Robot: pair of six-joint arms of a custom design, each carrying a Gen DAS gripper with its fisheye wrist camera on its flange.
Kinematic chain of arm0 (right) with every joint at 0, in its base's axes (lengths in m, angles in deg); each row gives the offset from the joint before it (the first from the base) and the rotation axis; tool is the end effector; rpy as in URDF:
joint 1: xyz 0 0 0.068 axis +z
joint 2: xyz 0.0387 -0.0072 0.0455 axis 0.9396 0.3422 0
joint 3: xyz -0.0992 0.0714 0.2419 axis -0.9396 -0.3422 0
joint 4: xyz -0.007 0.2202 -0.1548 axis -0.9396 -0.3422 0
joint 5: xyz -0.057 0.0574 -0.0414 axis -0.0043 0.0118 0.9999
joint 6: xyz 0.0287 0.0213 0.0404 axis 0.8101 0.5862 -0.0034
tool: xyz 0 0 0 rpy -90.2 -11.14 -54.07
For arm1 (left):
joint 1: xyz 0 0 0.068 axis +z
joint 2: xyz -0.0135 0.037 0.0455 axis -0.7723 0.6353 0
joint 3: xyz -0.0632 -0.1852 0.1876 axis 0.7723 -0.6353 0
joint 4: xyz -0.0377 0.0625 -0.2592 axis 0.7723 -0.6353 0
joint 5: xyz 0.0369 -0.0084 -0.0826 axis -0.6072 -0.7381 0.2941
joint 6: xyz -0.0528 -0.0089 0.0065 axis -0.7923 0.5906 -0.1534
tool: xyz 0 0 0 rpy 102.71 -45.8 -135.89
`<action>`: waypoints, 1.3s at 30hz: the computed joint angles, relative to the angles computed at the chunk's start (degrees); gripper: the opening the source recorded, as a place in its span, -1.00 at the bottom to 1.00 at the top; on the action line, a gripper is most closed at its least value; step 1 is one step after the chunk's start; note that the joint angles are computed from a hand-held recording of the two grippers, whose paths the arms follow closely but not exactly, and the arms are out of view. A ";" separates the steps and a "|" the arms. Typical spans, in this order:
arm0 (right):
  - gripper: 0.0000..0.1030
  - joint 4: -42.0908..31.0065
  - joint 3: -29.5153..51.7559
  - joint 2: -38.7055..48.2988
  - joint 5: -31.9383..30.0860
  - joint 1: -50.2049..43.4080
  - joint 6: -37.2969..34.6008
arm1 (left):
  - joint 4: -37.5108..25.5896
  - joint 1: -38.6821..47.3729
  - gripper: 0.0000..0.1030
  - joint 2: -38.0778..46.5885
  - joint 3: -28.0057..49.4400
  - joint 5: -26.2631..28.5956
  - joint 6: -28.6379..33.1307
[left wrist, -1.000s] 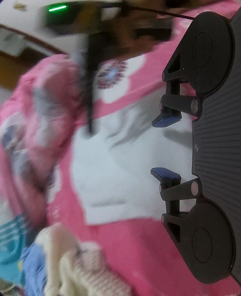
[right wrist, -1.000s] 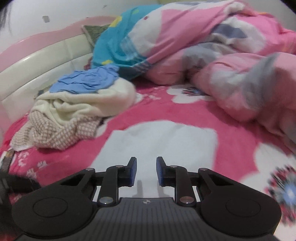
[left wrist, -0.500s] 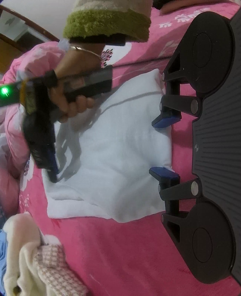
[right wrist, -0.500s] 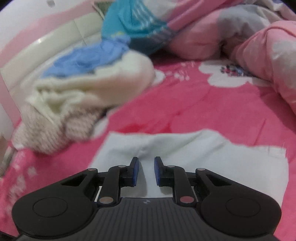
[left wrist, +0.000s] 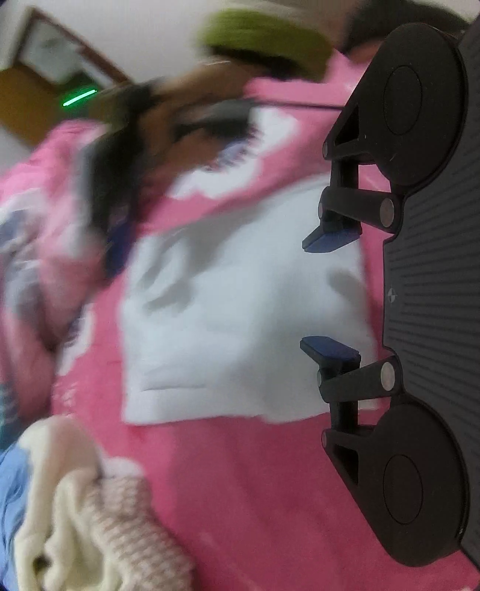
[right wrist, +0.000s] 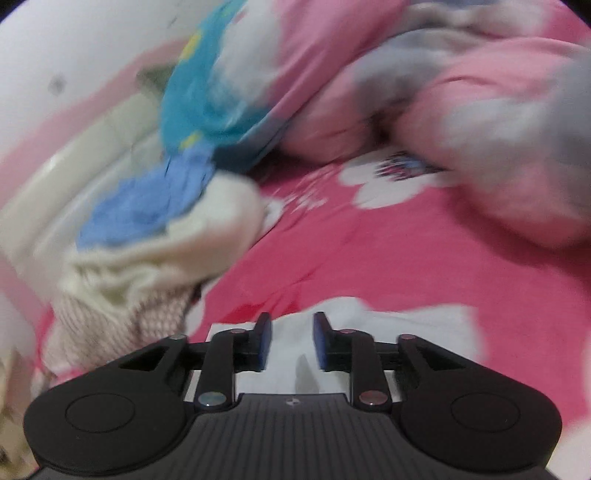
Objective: Fold clothes
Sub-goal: 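Move both tools to the edge of the folded white shirt, then close both tools on the folded shirt edge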
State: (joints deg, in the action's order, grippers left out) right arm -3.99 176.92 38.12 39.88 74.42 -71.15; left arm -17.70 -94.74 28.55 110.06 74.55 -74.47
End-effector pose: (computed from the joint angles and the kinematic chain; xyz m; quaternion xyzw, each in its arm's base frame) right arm 0.4202 0.0527 0.2724 -0.0833 0.8847 0.3111 0.3371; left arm 0.2095 -0.1980 0.2766 -0.0302 0.9165 -0.2432 0.3162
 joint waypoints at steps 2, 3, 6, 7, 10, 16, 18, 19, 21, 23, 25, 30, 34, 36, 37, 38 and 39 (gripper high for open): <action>0.03 -4.86 0.79 -0.01 -2.68 -4.09 0.11 | 1.41 4.55 0.17 -1.88 -1.09 2.06 -2.53; 0.05 -7.53 1.63 0.43 -3.83 -6.06 -0.04 | 1.79 6.92 0.17 -1.74 -1.17 3.13 -3.31; 0.08 -16.16 5.04 4.05 -6.85 -10.85 0.41 | 3.04 14.49 0.18 4.40 0.61 8.31 -2.63; 0.08 -17.19 5.00 5.19 -8.56 -11.89 1.36 | 3.73 16.69 0.18 7.04 1.40 10.47 -2.39; 0.17 -17.45 3.67 7.91 -13.01 -14.05 3.52 | 4.69 20.77 0.18 12.62 3.76 15.47 -1.45; 0.22 -11.73 2.93 12.96 -18.87 -14.34 9.27 | 8.43 24.83 0.28 18.57 5.97 22.17 -0.94; 0.23 -10.95 4.48 14.71 -20.26 -14.08 10.17 | 8.15 25.12 0.29 19.77 7.23 22.58 -0.13; 0.24 -10.93 5.59 15.78 -21.15 -13.89 10.22 | 8.01 25.18 0.33 20.65 8.19 22.81 0.70; 0.24 -11.44 7.90 17.56 -22.02 -13.44 10.16 | 8.34 25.45 0.35 22.37 9.69 23.18 1.32; 0.25 -12.53 10.74 19.53 -23.18 -12.97 9.38 | 9.37 25.80 0.36 24.05 10.88 23.68 1.44; 0.25 -14.45 14.21 21.84 -24.39 -12.61 8.11 | 10.61 26.11 0.36 25.90 12.17 24.09 1.31; 0.24 -14.56 20.70 27.02 -27.52 -11.06 8.83 | 13.97 26.83 0.35 30.49 15.85 25.28 0.84; 0.15 -13.46 23.33 29.38 -29.03 -10.23 9.98 | 17.11 27.08 0.32 33.11 17.64 26.22 -0.60; 0.11 -13.03 23.94 29.88 -29.22 -9.85 10.01 | 18.21 26.82 0.19 33.77 17.97 26.52 -0.67; 0.04 -12.90 24.12 29.94 -29.10 -9.64 9.88 | 18.60 26.66 0.04 34.09 18.20 26.61 -0.61; -0.03 -12.87 24.20 29.91 -28.67 -9.40 9.45 | 18.04 26.30 -0.02 34.53 18.87 26.30 0.09; -0.15 -13.15 24.32 29.85 -28.00 -9.18 8.87 | 17.51 25.79 -0.03 34.74 19.33 25.50 1.06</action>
